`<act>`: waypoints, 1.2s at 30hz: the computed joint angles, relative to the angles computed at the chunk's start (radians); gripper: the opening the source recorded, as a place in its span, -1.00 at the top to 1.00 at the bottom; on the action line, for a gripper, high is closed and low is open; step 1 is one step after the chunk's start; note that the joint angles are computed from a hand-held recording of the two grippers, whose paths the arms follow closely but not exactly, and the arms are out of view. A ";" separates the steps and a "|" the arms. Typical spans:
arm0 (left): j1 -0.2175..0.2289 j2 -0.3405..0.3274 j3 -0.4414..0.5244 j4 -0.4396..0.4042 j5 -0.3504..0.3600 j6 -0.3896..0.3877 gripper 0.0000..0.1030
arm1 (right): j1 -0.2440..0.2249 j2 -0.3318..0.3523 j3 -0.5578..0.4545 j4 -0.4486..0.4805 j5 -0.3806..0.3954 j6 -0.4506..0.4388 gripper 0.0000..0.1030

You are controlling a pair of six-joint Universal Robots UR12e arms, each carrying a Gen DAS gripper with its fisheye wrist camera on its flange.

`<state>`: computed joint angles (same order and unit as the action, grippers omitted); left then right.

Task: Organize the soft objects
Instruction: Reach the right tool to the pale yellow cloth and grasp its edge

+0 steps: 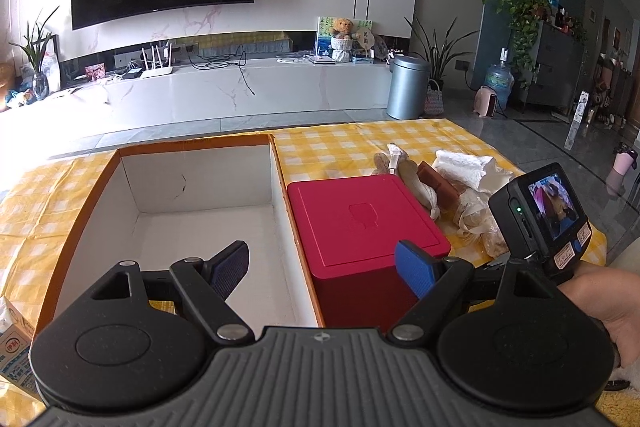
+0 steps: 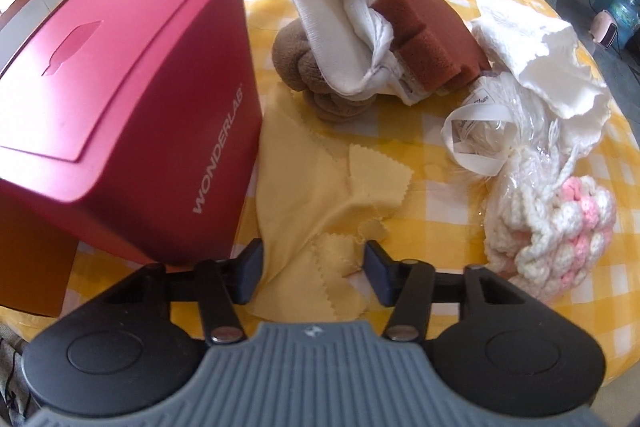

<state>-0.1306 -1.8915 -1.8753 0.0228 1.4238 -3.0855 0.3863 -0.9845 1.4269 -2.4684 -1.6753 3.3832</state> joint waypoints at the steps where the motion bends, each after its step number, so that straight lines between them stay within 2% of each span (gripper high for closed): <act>1: -0.001 0.000 0.000 -0.002 0.003 0.003 -0.89 | 0.002 0.000 0.000 0.000 -0.005 0.000 0.18; 2: -0.003 0.000 0.000 -0.004 0.005 0.008 -0.89 | 0.002 -0.002 0.002 -0.007 -0.002 0.007 0.43; 3: -0.004 0.000 -0.001 -0.003 0.007 0.011 -0.89 | -0.002 -0.005 0.006 -0.010 -0.003 0.026 0.79; 4: -0.005 0.000 -0.001 -0.002 0.009 0.014 -0.89 | -0.001 -0.004 0.004 -0.004 -0.017 0.040 0.86; 8: -0.014 -0.002 0.000 0.004 0.019 0.036 -0.89 | -0.005 -0.016 0.015 -0.012 -0.006 0.072 0.89; 11: -0.021 -0.004 0.001 0.000 0.025 0.047 -0.89 | -0.016 -0.027 0.037 -0.069 0.013 0.087 0.91; 16: -0.037 -0.008 0.008 -0.014 0.041 0.081 -0.89 | -0.028 -0.076 0.116 -0.247 0.038 0.148 0.91; 20: -0.053 -0.017 0.024 -0.029 0.047 0.105 -0.89 | -0.041 -0.116 0.188 -0.431 0.051 0.218 0.91; 22: -0.061 -0.020 0.034 -0.044 0.043 0.116 -0.89 | -0.043 -0.135 0.223 -0.526 0.032 0.253 0.91; 24: -0.070 -0.027 0.048 -0.063 0.040 0.131 -0.89 | -0.042 -0.157 0.261 -0.613 -0.019 0.301 0.91; 27: -0.079 -0.035 0.076 -0.115 0.015 0.142 -0.89 | -0.038 -0.193 0.319 -0.713 -0.133 0.343 0.91; 29: -0.080 -0.042 0.101 -0.169 -0.029 0.126 -0.89 | -0.034 -0.208 0.339 -0.725 -0.214 0.344 0.91; 31: -0.087 -0.055 0.124 -0.193 -0.053 0.105 -0.89 | -0.037 -0.221 0.362 -0.714 -0.279 0.388 0.91; 36: -0.118 -0.105 0.192 -0.242 -0.113 0.113 -0.89 | -0.053 -0.240 0.391 -0.607 -0.331 0.499 0.91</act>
